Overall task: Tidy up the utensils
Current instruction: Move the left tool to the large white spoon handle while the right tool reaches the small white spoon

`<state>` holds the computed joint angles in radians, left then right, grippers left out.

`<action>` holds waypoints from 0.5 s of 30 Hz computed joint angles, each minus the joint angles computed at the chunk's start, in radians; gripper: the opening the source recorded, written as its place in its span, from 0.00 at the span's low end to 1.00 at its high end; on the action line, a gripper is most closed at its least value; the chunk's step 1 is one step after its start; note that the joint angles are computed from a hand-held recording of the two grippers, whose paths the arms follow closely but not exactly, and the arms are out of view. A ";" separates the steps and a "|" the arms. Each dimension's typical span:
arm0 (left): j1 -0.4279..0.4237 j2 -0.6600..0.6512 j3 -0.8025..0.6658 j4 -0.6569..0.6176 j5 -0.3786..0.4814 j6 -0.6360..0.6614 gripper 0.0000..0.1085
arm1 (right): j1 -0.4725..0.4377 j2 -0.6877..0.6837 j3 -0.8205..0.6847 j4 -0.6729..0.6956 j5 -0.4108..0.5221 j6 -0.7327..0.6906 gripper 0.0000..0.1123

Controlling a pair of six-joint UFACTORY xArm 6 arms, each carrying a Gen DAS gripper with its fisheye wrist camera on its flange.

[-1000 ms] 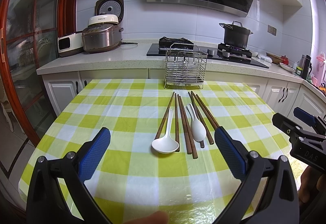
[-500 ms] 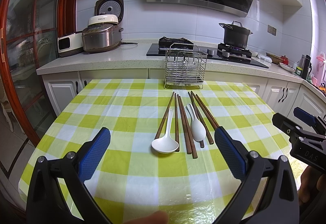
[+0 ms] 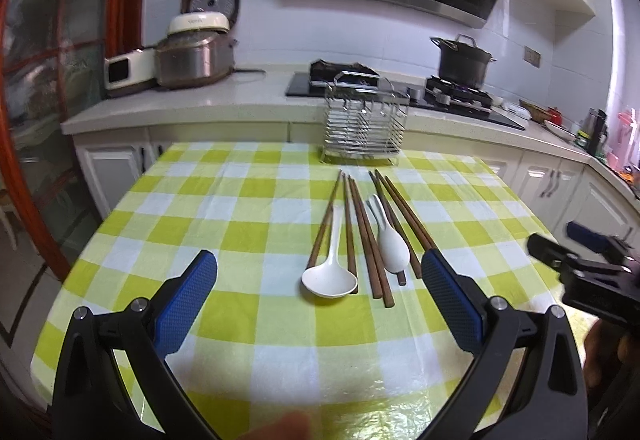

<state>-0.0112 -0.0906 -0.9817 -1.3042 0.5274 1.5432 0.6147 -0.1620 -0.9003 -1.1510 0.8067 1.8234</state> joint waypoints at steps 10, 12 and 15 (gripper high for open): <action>-0.002 0.185 -0.192 0.229 0.033 -0.162 0.91 | -0.203 0.149 -0.037 0.295 -0.394 -0.293 0.80; -0.007 0.231 -0.246 0.261 0.060 -0.192 0.91 | -0.223 0.162 -0.049 0.327 -0.416 -0.353 0.80; -0.020 0.307 -0.337 0.330 0.109 -0.259 0.78 | -0.250 0.202 -0.099 0.419 -0.397 -0.439 0.80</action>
<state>-0.0309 0.2168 -1.3184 -0.9747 0.6360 1.2840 0.3649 0.0402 -0.9997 -0.7323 0.4101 1.3845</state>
